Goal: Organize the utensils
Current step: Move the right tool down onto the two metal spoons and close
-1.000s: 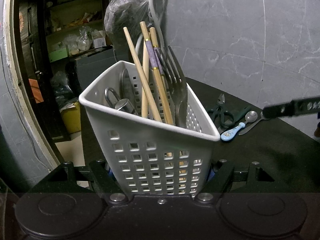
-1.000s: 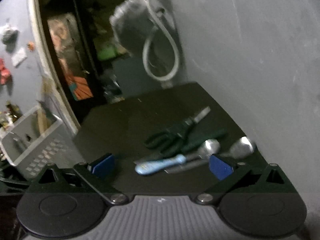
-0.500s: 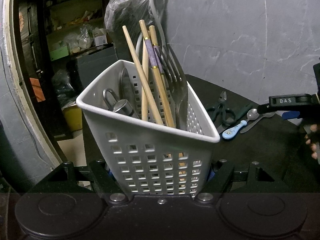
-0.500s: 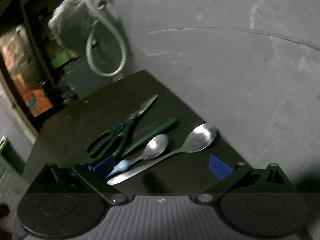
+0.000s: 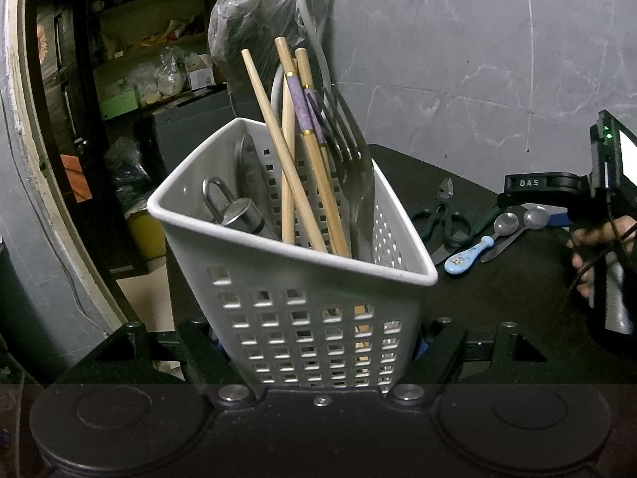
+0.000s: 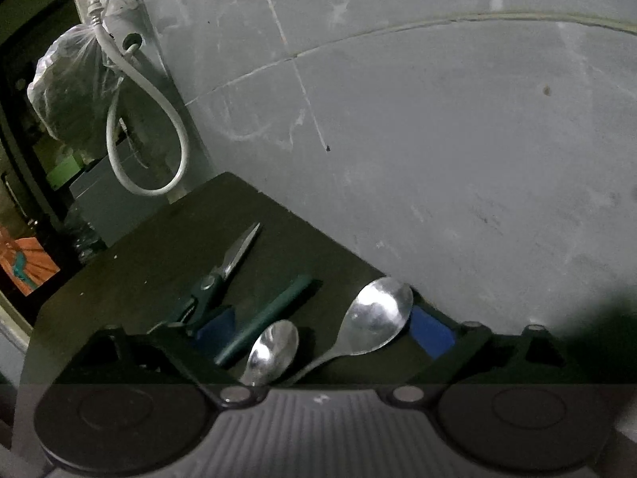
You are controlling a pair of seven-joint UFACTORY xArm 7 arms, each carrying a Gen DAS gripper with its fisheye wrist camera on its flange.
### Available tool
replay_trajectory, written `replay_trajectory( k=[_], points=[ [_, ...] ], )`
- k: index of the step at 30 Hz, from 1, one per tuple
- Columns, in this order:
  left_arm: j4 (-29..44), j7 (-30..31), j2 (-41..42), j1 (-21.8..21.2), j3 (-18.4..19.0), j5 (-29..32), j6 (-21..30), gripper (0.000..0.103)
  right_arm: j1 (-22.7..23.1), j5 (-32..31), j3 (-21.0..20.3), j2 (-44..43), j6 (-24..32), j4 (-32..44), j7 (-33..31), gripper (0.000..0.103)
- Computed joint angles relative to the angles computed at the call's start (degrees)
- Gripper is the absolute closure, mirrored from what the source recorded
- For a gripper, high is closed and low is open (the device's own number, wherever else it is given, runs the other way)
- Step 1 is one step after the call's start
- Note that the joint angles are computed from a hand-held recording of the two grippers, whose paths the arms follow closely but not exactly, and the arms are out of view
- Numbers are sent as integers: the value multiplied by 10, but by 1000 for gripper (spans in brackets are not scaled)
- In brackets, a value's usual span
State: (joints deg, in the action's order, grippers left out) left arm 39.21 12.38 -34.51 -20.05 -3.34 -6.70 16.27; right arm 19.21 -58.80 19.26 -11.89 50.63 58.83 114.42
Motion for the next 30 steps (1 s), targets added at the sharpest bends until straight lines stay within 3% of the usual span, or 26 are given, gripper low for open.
replay_trajectory(
  k=[5,12,16,24,30],
  points=[
    [1,2,1,-1,1,1,0,25,1,-17,-4,19,9,16,-17,25],
    [0,3,2,-2,2,0,-1,25,9,-16,-20,26,-26,20,-105,28],
    [0,3,2,-2,1,0,-2,25,12,-7,-22,27,-49,22,-150,46],
    [2,0,4,-1,-1,1,-3,25,31,22,-14,25,-70,26,-286,64],
    [1,0,4,-1,0,1,-3,25,40,96,-20,4,-138,9,-420,70]
  ],
)
